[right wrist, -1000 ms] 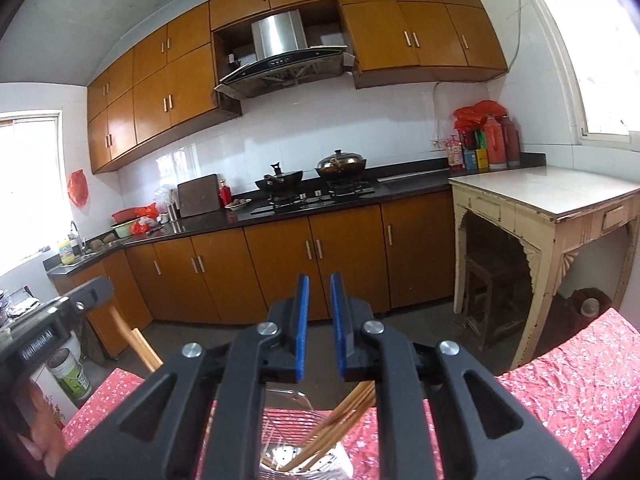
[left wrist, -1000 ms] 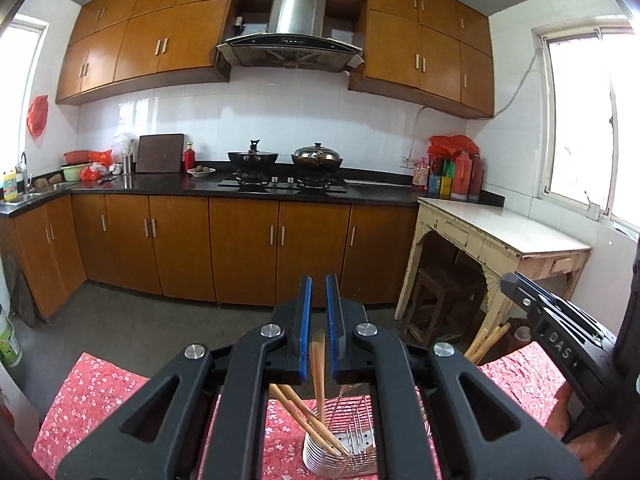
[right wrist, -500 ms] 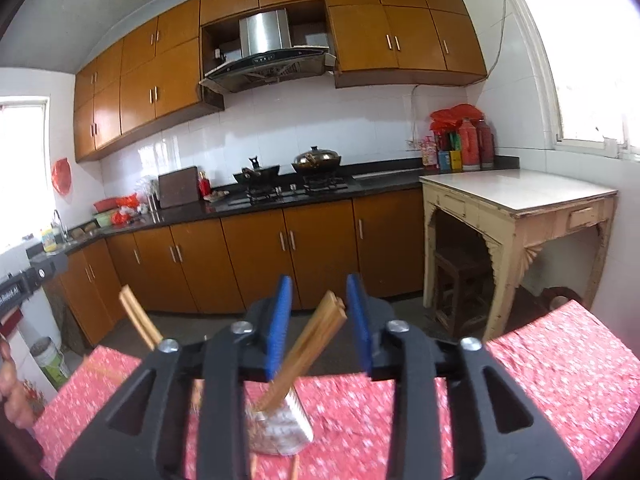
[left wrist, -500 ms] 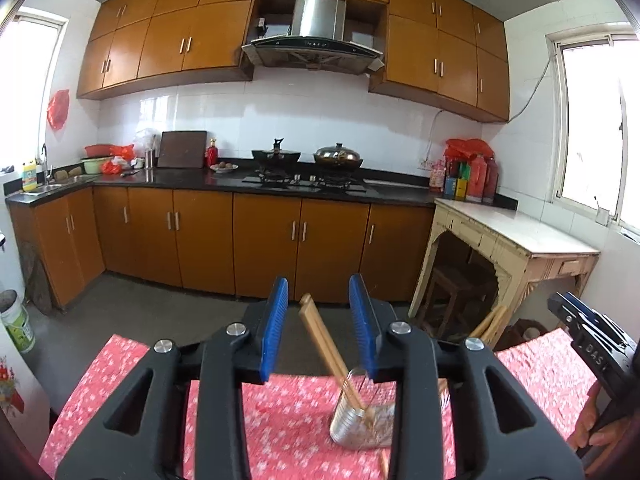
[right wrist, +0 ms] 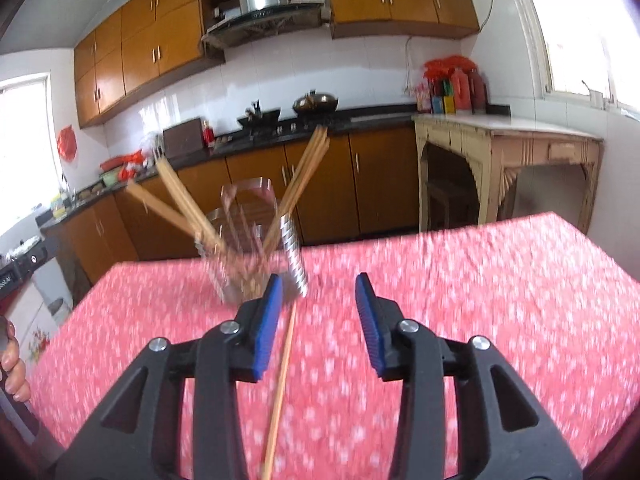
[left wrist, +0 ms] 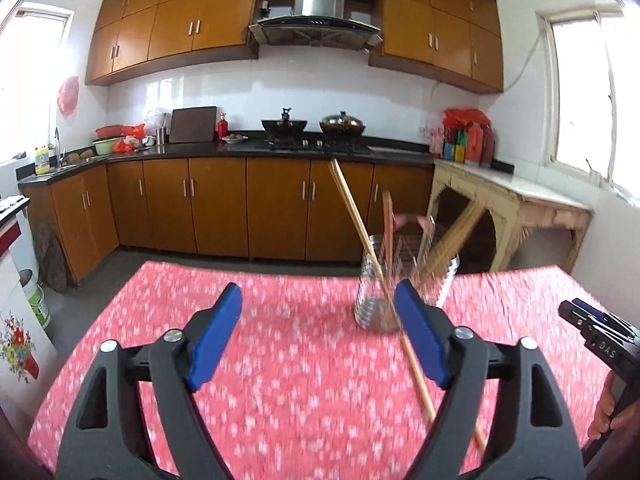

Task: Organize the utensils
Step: 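Move both open tools back toward the last two chopsticks, then close the right tool on a chopstick while the left tool grasps the last one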

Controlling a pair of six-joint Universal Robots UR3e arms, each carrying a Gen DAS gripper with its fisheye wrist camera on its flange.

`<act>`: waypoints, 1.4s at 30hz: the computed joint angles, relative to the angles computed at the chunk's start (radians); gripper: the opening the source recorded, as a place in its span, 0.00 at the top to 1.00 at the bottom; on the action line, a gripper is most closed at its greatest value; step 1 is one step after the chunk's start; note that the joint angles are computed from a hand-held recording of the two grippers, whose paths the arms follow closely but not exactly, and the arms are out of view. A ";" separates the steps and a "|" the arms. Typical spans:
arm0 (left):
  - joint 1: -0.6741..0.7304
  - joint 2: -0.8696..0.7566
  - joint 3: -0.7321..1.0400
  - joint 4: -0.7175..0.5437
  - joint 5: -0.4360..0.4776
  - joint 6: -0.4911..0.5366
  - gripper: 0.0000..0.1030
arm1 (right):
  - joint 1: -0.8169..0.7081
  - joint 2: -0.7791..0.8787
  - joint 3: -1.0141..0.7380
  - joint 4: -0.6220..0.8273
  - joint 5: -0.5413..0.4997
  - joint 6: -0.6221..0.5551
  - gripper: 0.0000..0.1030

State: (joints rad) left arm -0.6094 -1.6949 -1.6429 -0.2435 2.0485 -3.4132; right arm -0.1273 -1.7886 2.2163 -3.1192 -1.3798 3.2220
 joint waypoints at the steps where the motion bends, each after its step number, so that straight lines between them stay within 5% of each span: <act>1: -0.011 0.006 -0.025 0.006 0.004 -0.003 0.20 | 0.011 -0.008 0.031 -0.011 -0.010 0.002 0.63; 11: -0.103 0.011 -0.231 0.084 0.049 -0.133 0.11 | 0.071 -0.060 0.323 -0.153 -0.025 0.011 0.63; 20: -0.148 -0.002 -0.362 0.157 0.104 -0.202 0.11 | 0.226 0.122 0.409 -0.359 -0.089 0.027 0.64; 33: -0.178 -0.025 -0.378 0.166 0.087 -0.231 0.11 | 0.333 0.356 0.381 -0.585 -0.243 0.052 0.91; 42: -0.219 -0.095 -0.323 0.188 0.044 -0.242 0.11 | 0.250 0.351 0.447 -0.662 -0.206 0.064 0.93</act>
State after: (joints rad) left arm -0.8288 -1.7902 -1.9658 -0.0557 2.0926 -3.6552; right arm 0.1227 -1.4372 2.6631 -3.7808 -1.5857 3.2858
